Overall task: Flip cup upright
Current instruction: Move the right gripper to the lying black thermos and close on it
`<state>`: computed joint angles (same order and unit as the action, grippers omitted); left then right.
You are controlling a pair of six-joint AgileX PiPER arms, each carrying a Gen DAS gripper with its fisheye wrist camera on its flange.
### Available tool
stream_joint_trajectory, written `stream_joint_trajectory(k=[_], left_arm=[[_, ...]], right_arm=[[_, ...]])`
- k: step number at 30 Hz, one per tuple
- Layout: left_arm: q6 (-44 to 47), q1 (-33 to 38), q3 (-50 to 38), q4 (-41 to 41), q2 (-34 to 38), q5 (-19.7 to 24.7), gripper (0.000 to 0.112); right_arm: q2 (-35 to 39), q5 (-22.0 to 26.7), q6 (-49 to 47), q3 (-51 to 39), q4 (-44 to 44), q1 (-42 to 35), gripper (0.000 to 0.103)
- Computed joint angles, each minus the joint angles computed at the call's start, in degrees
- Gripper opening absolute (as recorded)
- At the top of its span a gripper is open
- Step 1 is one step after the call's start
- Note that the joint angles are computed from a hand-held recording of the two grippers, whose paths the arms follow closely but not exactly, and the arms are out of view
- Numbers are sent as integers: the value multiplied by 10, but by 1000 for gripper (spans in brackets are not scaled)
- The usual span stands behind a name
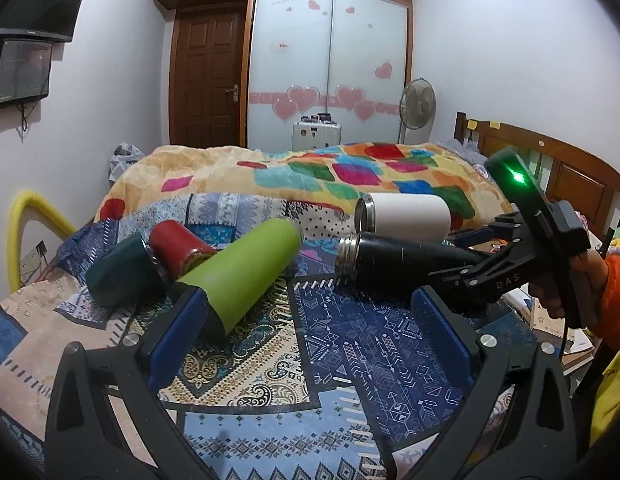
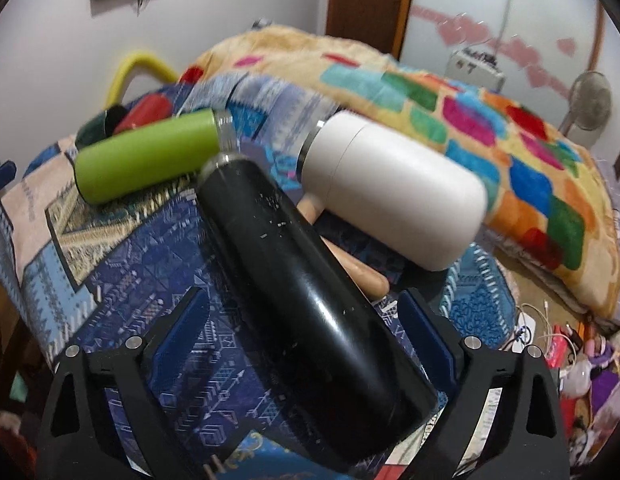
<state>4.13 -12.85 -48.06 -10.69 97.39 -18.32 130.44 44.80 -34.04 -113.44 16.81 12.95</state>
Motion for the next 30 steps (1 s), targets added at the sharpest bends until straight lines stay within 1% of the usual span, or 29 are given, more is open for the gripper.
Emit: stream_joint_trajectory(k=[1, 4, 7, 8, 10, 12, 13, 15, 18, 22, 25, 27, 29, 30], left_arm=[[-4, 1, -2, 3, 4, 0, 103], [-27, 5, -13, 24, 13, 10, 103], [-15, 5, -21, 9, 19, 15, 103], [-17, 6, -23, 11, 21, 16, 103], [-23, 8, -23, 16, 22, 16, 103], [-22, 9, -24, 15, 21, 17, 103], [-23, 9, -27, 16, 25, 16, 103], [-35, 10, -26, 27, 24, 17, 103], [-43, 10, -25, 34, 22, 17, 103], [-33, 5, -17, 28, 11, 16, 103], [-3, -2, -7, 2, -1, 11, 103], [0, -3, -2, -3, -10, 12, 103], [-2, -2, 2, -2, -17, 14, 103], [0, -2, 4, -4, -22, 14, 103]], right_arm=[[15, 32, -3, -29, -1, -1, 93], [60, 92, 10, -105, -23, 3, 93], [65, 88, 18, -105, -50, 11, 94], [63, 82, 21, -99, -54, 12, 92], [53, 75, 22, -81, -57, 12, 86], [62, 100, 11, -102, -44, 10, 77], [64, 106, 12, -108, -47, 12, 75], [51, 94, 11, -86, -55, 17, 70], [28, 68, 7, -41, -50, 22, 65], [-14, 9, 26, 39, -54, 32, 63], [-37, -23, 25, 76, -35, 32, 63], [-52, -46, 17, 100, -21, 32, 62], [-66, -61, 8, 118, -2, 31, 62], [-62, -56, 6, 108, 2, 29, 62]])
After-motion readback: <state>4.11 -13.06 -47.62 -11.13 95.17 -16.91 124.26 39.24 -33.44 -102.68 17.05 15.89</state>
